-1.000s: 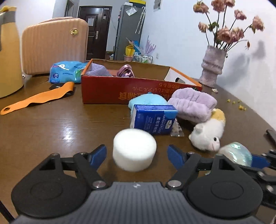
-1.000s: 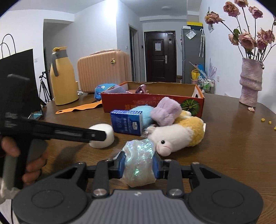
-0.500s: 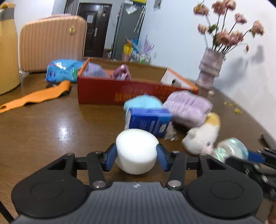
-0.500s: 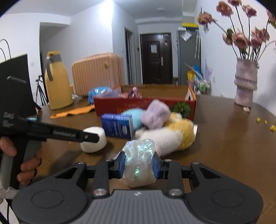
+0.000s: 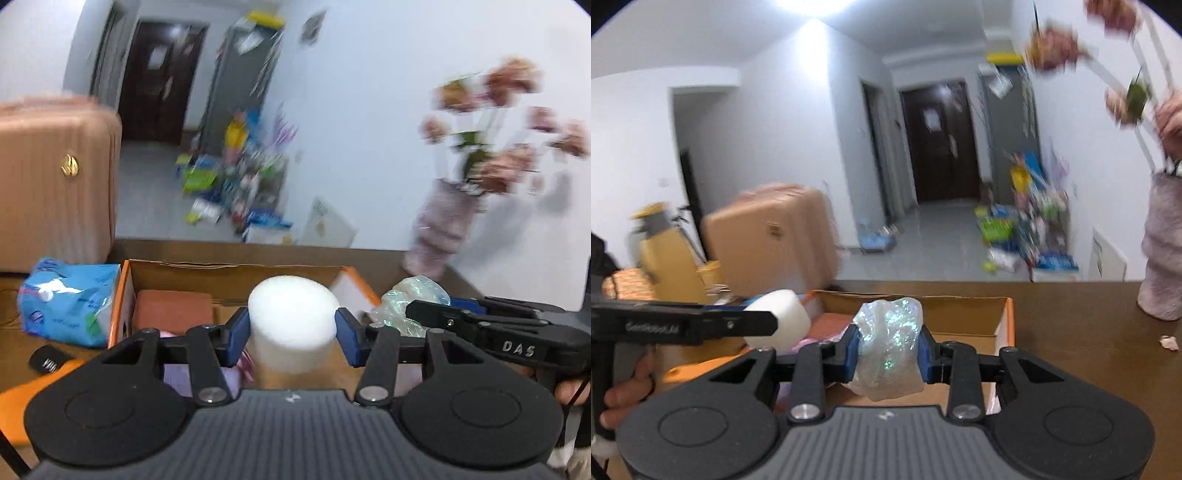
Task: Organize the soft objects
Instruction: 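Carry the white cylinder with the left gripper toward the box while the right carries the pouch, then open both grippers to drop the cylinder and pouch into the box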
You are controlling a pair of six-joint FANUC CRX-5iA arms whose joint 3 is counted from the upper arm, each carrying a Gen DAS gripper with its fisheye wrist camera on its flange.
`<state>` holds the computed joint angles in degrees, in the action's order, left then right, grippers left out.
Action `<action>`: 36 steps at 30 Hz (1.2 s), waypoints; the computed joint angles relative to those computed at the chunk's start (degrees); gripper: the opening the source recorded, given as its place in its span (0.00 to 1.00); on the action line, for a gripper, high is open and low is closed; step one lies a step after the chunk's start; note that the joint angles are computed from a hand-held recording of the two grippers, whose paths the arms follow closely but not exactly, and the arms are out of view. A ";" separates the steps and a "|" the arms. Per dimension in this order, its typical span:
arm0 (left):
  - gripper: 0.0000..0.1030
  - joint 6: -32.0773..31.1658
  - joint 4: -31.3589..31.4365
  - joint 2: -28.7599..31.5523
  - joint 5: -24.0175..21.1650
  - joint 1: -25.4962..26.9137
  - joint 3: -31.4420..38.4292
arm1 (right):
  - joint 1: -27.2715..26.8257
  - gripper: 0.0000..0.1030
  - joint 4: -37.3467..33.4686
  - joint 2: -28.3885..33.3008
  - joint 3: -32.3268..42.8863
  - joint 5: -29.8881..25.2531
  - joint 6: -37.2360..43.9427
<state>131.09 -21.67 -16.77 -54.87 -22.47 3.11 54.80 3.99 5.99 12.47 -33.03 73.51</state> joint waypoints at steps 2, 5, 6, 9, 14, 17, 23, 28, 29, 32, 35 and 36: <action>0.49 -5.79 4.64 5.36 -0.16 5.03 2.78 | -0.05 0.30 7.01 7.10 6.53 -3.80 -2.76; 0.52 -11.46 5.91 12.77 -2.89 7.97 7.70 | -0.85 0.31 7.38 18.11 20.24 -12.55 0.55; 0.52 -12.53 5.78 14.57 -3.96 8.40 8.87 | -1.09 0.31 6.84 21.86 25.46 -16.24 1.84; 0.55 -15.64 6.01 18.54 -5.77 9.83 11.03 | -0.77 0.36 10.15 30.09 35.62 -23.50 3.15; 0.73 -16.48 5.89 17.66 -3.00 10.18 8.08 | -0.18 0.55 13.98 38.87 48.00 -32.53 4.24; 0.75 -16.35 7.07 16.60 -1.87 10.86 6.67 | 0.18 0.67 15.69 36.00 42.49 -27.88 2.48; 0.77 -15.98 6.66 12.10 -0.02 10.64 4.65 | -0.11 0.67 15.29 29.63 34.36 -21.48 0.20; 0.77 -12.60 1.91 7.37 -2.61 6.83 6.02 | 0.91 0.67 19.15 20.01 22.72 -15.08 -2.24; 0.79 -11.79 0.51 5.93 -3.26 5.55 6.13 | 1.20 0.67 19.89 17.98 20.51 -14.15 -2.77; 0.83 -8.13 -4.37 0.57 -4.94 -0.24 5.12 | 2.08 0.69 21.96 11.21 13.37 -10.99 -4.33; 0.83 -2.98 -12.16 -3.22 -9.48 -10.01 4.87 | 3.49 0.71 24.33 2.67 3.45 -7.03 -7.45; 0.83 0.00 -16.31 -3.90 -12.47 -14.74 5.34 | 4.33 0.71 25.54 -0.90 -0.75 -5.86 -8.81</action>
<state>131.09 -37.99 -20.66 -67.34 -37.21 8.45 59.14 29.53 5.09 11.71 -38.88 64.69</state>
